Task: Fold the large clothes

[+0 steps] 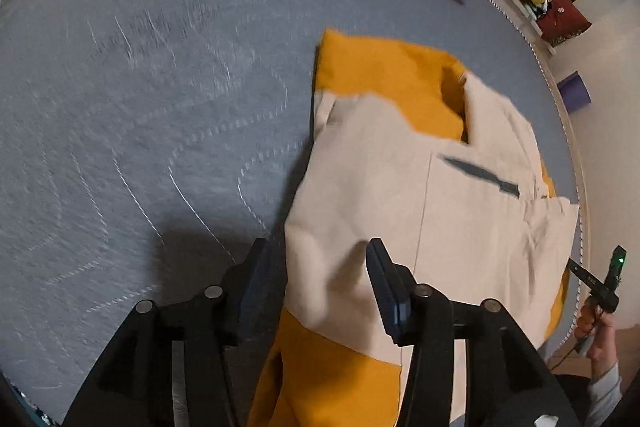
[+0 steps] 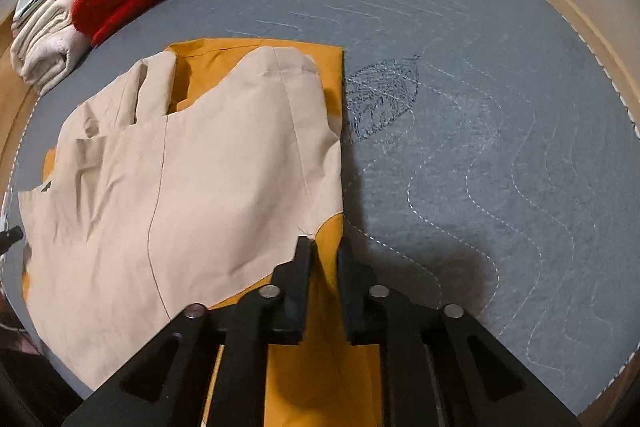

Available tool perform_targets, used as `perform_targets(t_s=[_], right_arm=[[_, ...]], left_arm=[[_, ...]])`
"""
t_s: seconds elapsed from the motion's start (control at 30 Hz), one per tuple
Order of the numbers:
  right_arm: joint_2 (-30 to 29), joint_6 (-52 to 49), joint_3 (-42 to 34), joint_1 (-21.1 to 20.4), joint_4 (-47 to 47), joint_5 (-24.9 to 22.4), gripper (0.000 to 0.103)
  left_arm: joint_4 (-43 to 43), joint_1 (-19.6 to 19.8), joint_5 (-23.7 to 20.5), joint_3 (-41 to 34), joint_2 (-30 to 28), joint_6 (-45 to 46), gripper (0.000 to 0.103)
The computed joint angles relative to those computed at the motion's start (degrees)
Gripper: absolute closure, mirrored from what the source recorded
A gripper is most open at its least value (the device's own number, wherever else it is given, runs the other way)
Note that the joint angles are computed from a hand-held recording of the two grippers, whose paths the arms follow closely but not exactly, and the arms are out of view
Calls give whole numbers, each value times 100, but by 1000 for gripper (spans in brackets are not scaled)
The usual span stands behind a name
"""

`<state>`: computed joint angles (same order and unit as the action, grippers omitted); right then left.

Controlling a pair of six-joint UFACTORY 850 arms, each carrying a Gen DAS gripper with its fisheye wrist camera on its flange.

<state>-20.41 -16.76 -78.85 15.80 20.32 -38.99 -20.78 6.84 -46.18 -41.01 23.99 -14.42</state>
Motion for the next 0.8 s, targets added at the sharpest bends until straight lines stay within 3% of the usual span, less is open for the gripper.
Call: perform_targets(t_s=[0.07,0.13,0.17,0.2,0.27,0.33,0.43,0.6,0.8], right_arm=[[-57,-61,-46,-18,133,-116,72],[-99,-52,-45,-15,39,-201,69],[-88,-21,-6,13,-80,-199,69],[-51,-13,47,23,-157,-175,70],[25,8,126,100,-277,-21,86],[111,-52,187,114,-257,120,94],[187,-155,244,101,-197,228,97],[377,-213,386,98,-146,373,99],[796,-356,553,-69,499,775,100]], left_arm=[[151,-69,-53,-3,-89,-89,57],[145,-83,-42,29,-112,-7,64],[148,-99,-1,40,-90,34,85],[172,-135,28,13,-84,53,92],[305,-240,131,-22,-67,4,97],[488,-350,195,-80,-76,-28,98],[698,-488,253,-111,-97,-165,100],[867,-475,323,-157,-11,-315,102],[1271,-459,879,-263,607,-922,103]])
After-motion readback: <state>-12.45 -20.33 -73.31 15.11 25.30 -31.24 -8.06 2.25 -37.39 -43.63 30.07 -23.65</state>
